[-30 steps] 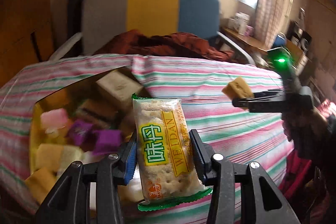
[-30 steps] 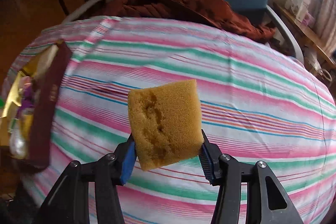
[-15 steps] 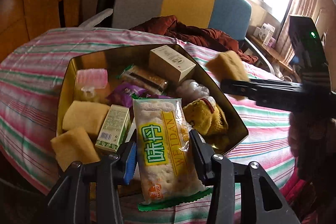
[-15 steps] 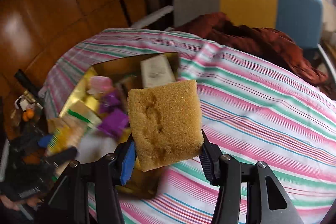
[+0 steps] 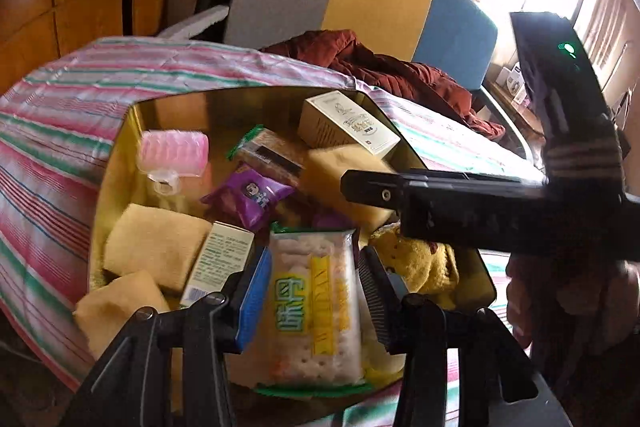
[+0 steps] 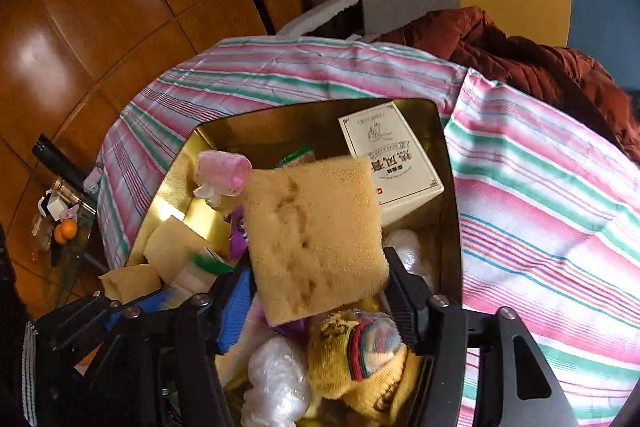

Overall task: Organize objects
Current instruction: 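Release the cracker packet into the gold tray with left while right drops the sponge in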

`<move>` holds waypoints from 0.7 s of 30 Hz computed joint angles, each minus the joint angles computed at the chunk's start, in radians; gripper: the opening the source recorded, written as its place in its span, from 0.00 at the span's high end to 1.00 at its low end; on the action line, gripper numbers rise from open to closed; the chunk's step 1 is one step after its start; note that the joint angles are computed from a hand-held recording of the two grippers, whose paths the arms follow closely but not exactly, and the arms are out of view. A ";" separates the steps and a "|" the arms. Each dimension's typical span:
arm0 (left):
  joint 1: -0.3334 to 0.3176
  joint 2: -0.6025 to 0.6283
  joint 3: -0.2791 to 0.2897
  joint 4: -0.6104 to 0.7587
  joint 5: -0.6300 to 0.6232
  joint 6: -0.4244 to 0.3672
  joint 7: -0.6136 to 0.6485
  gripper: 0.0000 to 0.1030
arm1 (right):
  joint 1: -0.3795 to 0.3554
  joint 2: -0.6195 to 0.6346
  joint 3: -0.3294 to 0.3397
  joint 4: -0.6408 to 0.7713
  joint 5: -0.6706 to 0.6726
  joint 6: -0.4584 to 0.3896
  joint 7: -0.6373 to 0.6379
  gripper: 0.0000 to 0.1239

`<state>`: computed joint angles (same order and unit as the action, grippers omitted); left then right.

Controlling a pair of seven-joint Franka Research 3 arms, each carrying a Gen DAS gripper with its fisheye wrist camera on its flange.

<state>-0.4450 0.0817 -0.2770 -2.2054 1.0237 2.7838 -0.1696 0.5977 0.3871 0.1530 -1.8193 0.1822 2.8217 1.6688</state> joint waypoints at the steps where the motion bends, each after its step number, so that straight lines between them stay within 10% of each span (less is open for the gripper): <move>1: 0.001 0.003 0.001 0.001 -0.005 0.000 0.001 0.56 | 0.001 0.000 -0.002 -0.003 0.000 0.002 0.003 0.39; 13: -0.007 -0.049 -0.022 -0.027 -0.021 -0.102 -0.008 0.56 | 0.011 -0.063 -0.023 -0.100 -0.026 0.066 0.060 0.37; 21: -0.012 -0.114 -0.063 -0.033 0.008 -0.230 -0.017 0.55 | 0.125 -0.134 -0.152 -0.190 -0.276 0.128 0.332 0.30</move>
<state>-0.4573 -0.0322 -0.3405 -2.2384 1.0320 2.5540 -0.1865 0.7223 0.2526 0.0013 -2.0097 -0.0942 2.9501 2.0005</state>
